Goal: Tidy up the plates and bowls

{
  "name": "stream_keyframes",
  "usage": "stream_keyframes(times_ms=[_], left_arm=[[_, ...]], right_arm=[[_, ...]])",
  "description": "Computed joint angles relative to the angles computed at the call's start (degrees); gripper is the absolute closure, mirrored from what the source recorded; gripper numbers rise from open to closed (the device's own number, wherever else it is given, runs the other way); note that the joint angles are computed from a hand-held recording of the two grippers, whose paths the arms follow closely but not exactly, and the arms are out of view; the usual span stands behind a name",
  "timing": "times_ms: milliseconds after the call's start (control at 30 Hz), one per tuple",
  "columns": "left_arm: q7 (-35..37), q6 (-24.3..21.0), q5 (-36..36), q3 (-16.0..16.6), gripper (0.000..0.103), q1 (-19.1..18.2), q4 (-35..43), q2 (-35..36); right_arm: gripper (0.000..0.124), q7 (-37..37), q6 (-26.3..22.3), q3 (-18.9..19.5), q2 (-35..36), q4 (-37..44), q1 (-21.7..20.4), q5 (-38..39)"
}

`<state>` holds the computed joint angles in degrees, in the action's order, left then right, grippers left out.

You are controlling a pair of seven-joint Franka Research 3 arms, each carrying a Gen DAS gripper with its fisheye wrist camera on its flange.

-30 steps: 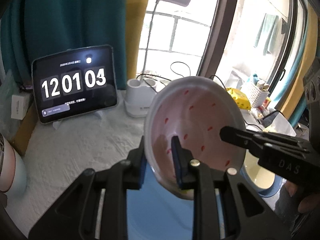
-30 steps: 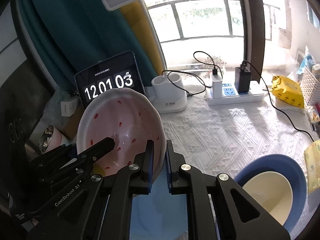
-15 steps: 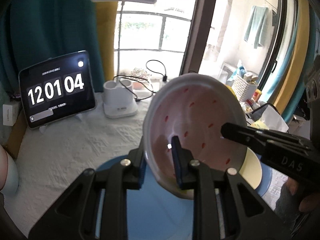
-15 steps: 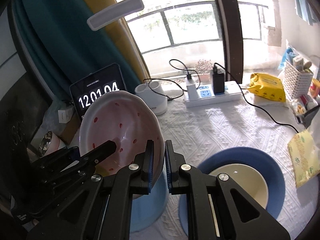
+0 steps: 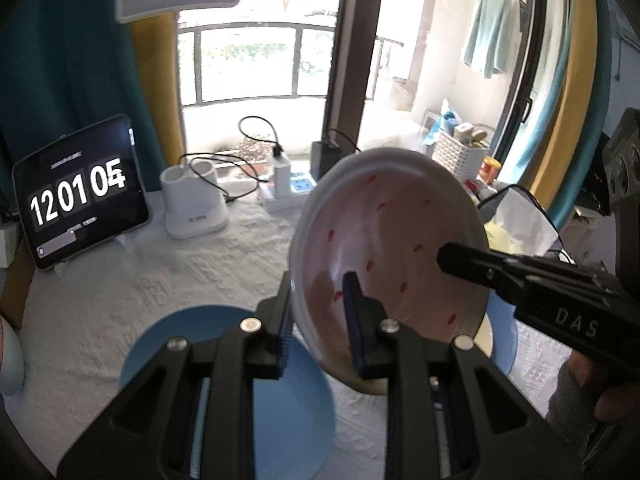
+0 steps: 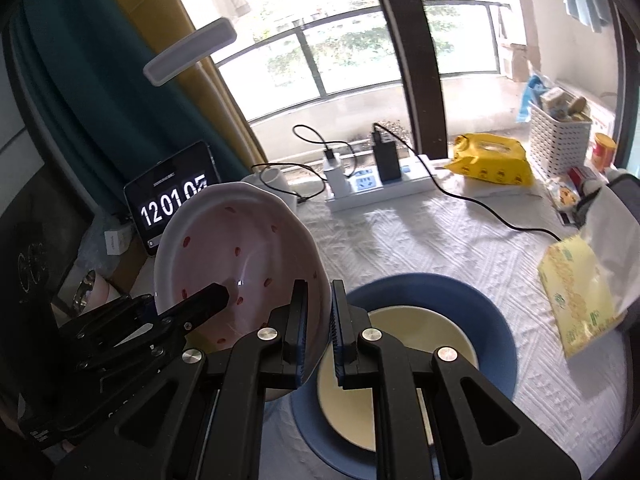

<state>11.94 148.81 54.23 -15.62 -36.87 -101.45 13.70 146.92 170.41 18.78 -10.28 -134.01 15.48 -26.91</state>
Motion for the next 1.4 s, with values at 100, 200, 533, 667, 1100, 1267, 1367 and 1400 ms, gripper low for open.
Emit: stream_keyframes(times_ms=[100, 200, 533, 667, 1100, 1267, 1367, 1400], left_arm=[[1.5, -0.6, -0.6, -0.3, 0.080, -0.7, 1.9, 1.5], [2.9, -1.1, -1.3, -0.3, 0.080, -1.6, 3.8, 3.1], [8.0, -3.1, -4.7, 0.7, 0.080, -5.5, 10.2, 8.7], [9.4, -4.0, -5.7, 1.2, 0.080, -6.9, 12.1, 10.3], [12.2, -6.0, -8.2, 2.2, 0.080, -9.1, 14.9, 13.1], [12.9, -6.5, -9.0, 2.3, 0.080, -9.2, 15.2, 13.7], [13.4, -6.7, -9.6, 2.3, 0.080, -9.2, 15.3, 14.0], [13.6, -6.7, -9.8, 2.3, 0.080, -9.1, 15.3, 14.1]], right_arm=[[0.112, 0.0, 0.6, -0.3, -2.0, -2.4, -0.4, 0.7], [0.112, -0.8, 1.2, 0.0, -4.0, -4.6, -1.4, 2.5], [0.112, -5.9, 2.3, 1.8, -9.5, -11.4, -4.7, 10.8], [0.112, -7.6, 2.8, 2.6, -11.0, -13.3, -5.8, 13.7], [0.112, -12.4, 3.2, 3.7, -12.8, -16.5, -7.1, 20.0], [0.112, -13.0, 3.2, 4.0, -11.7, -16.2, -7.3, 20.9], [0.112, -13.0, 3.0, 4.1, -11.1, -16.0, -7.4, 20.9], [0.112, -13.0, 3.0, 4.2, -11.0, -15.9, -7.5, 20.8]])
